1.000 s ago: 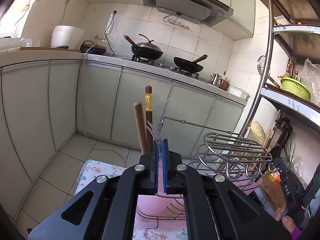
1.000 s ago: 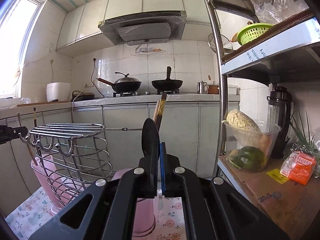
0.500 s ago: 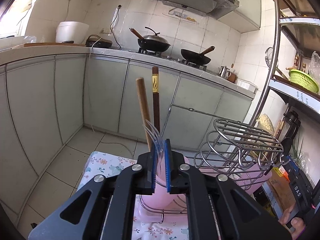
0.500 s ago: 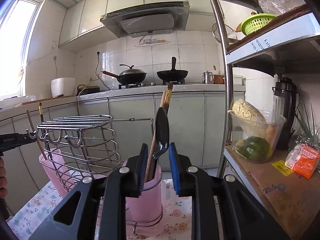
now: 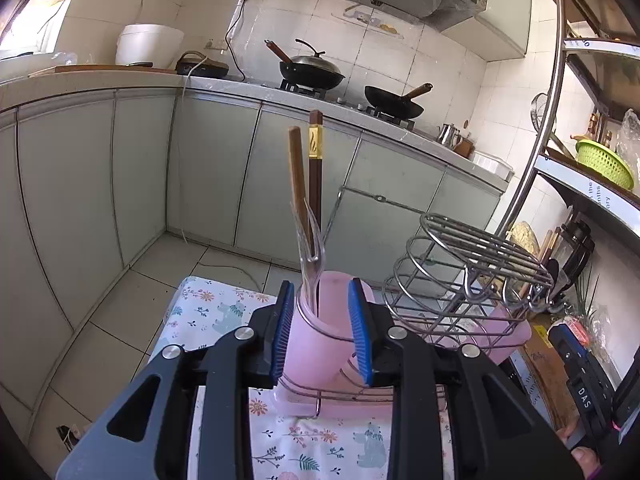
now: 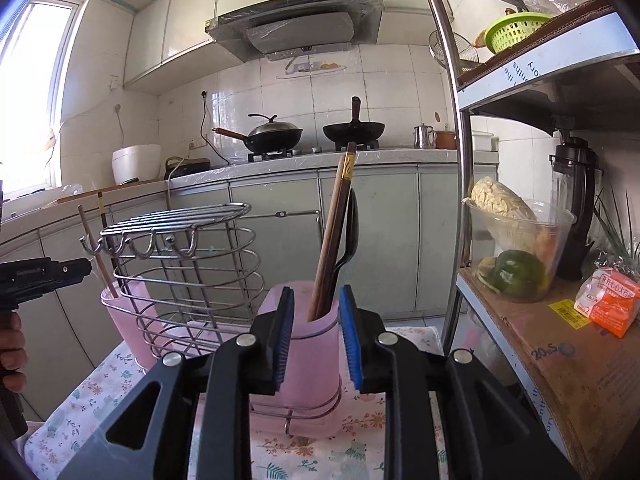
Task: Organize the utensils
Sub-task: 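Lower both utensils into the tall pink cup and open both tools, then move both tools down to the dark chopsticks on the floral cloth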
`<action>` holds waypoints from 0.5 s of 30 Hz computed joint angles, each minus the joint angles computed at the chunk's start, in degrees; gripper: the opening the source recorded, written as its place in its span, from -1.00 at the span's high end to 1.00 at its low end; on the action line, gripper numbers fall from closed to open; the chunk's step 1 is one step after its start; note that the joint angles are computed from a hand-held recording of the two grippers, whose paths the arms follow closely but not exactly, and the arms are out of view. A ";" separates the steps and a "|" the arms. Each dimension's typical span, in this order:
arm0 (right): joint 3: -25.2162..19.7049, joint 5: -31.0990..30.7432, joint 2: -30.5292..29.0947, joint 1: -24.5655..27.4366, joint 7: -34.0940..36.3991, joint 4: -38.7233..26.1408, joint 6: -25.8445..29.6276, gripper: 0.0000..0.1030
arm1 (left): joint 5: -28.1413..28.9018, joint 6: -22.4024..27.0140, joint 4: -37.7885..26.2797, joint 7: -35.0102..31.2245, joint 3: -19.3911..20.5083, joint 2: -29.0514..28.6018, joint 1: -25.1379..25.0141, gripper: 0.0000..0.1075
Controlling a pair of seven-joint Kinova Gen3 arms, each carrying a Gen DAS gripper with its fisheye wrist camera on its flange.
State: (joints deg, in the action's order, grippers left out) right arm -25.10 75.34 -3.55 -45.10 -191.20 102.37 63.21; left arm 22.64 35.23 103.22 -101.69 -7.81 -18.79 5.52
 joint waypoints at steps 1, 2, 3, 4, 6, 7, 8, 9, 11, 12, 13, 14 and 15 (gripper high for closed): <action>0.11 -0.92 -0.24 -0.03 0.46 0.00 -0.84 0.56 | -0.44 0.48 0.06 0.16 0.22 -0.29 -0.21 0.48; 0.02 -1.75 -0.33 -0.08 0.81 -0.03 -1.33 0.57 | -0.87 0.85 0.18 0.29 0.40 -0.60 -0.39 0.48; -0.01 -2.79 -0.40 -0.09 1.32 -0.11 -1.89 0.57 | -1.00 1.22 0.46 0.04 0.20 -1.04 -0.23 0.48; -0.03 -3.95 -0.45 -0.07 2.07 -0.29 -2.54 0.57 | -1.02 1.72 0.64 -0.27 -0.12 -1.36 -0.01 0.48; 0.20 -6.49 -0.67 0.24 3.70 -0.54 -4.40 0.57 | -1.26 3.39 0.73 -0.49 -0.50 -1.86 0.10 0.48; 0.23 -7.86 -0.75 0.40 4.40 -0.64 -5.28 0.57 | -1.10 4.27 0.79 -0.86 -0.94 -2.06 0.34 0.48; 0.37 -9.50 -0.87 0.62 5.33 -0.79 -6.39 0.57 | -1.02 5.26 0.83 -1.22 -1.27 -2.21 0.47 0.48; 0.68 -11.31 -1.03 1.00 6.55 -0.99 -7.72 0.56 | -1.17 6.35 0.92 -1.43 -1.36 -2.37 0.39 0.48; 1.04 -14.85 -1.39 1.86 8.41 -1.17 -10.11 0.57 | -1.47 8.10 1.20 -1.89 -1.37 -2.68 0.14 0.48; 1.09 -16.25 -1.56 2.33 8.98 -1.08 -11.13 0.57 | -1.65 9.01 1.53 -2.18 -1.32 -3.00 0.06 0.48; 1.18 -17.95 -1.69 2.80 9.75 -1.10 -12.12 0.57 | -1.70 9.82 1.56 -2.43 -1.34 -3.06 -0.01 0.48; 1.12 -19.27 -1.80 3.24 10.23 -1.03 -12.87 0.56 | -1.75 10.74 1.72 -2.64 -1.37 -3.20 -0.11 0.48; 0.99 -20.28 -1.87 3.66 10.48 -0.88 -13.50 0.56 | -1.68 11.69 1.86 -2.95 -1.52 -3.32 -0.13 0.48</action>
State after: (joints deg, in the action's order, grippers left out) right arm -24.11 55.06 -5.43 -41.43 -180.73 101.50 49.71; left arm 20.96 46.92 105.07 -104.64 -9.34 -22.11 5.39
